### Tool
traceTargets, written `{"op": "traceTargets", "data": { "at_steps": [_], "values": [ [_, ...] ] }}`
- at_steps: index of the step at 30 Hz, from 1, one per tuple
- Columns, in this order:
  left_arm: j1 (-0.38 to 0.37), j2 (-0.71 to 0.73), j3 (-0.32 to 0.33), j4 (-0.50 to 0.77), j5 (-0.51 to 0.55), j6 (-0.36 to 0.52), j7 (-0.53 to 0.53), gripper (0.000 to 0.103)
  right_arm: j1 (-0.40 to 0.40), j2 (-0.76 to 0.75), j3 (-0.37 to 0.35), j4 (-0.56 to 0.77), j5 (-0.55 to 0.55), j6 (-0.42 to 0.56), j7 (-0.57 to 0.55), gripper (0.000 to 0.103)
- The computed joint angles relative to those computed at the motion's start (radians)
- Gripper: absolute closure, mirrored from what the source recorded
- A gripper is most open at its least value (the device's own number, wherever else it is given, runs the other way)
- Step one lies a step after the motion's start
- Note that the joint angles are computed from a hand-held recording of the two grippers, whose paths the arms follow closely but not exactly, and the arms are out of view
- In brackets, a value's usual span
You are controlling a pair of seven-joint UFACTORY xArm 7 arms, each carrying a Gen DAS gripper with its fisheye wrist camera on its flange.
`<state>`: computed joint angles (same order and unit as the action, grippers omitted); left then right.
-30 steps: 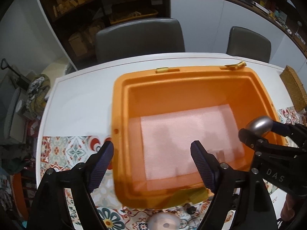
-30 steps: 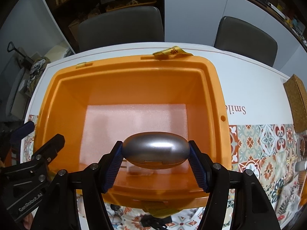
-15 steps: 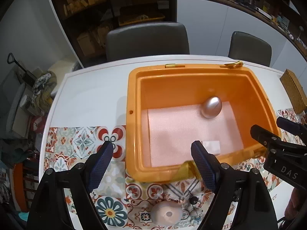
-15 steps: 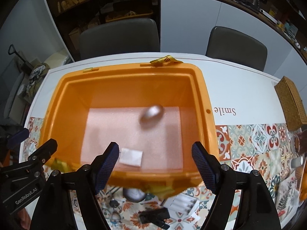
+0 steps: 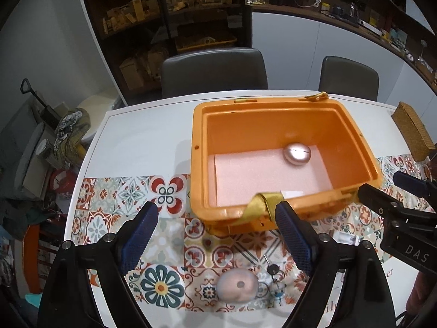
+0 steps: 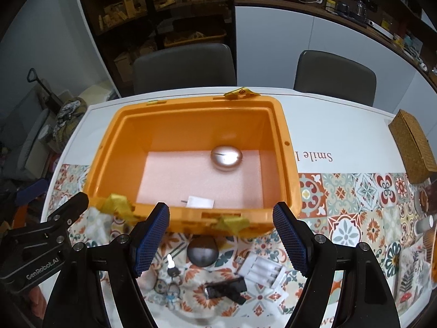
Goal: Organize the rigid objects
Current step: 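Move the right gripper to the black device and close on it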
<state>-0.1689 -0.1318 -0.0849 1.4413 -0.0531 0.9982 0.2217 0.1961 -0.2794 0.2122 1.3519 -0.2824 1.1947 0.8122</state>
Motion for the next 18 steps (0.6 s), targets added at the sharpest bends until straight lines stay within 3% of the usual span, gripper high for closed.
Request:
{"op": "traceTargets", "data": {
  "at_steps": [13, 18],
  "values": [
    [-0.003, -0.169, -0.001, -0.188, 0.003, -0.056, -0.006, 0.015, 0.011, -0.114, 0.030, -0.116, 0.024, -0.016, 0.005, 0.025],
    [-0.005, -0.207, 0.004, -0.236, -0.015, -0.035, -0.024, 0.015, 0.014, -0.169, 0.033, -0.187, 0.058, -0.039, 0.002, 0.025]
  ]
}}
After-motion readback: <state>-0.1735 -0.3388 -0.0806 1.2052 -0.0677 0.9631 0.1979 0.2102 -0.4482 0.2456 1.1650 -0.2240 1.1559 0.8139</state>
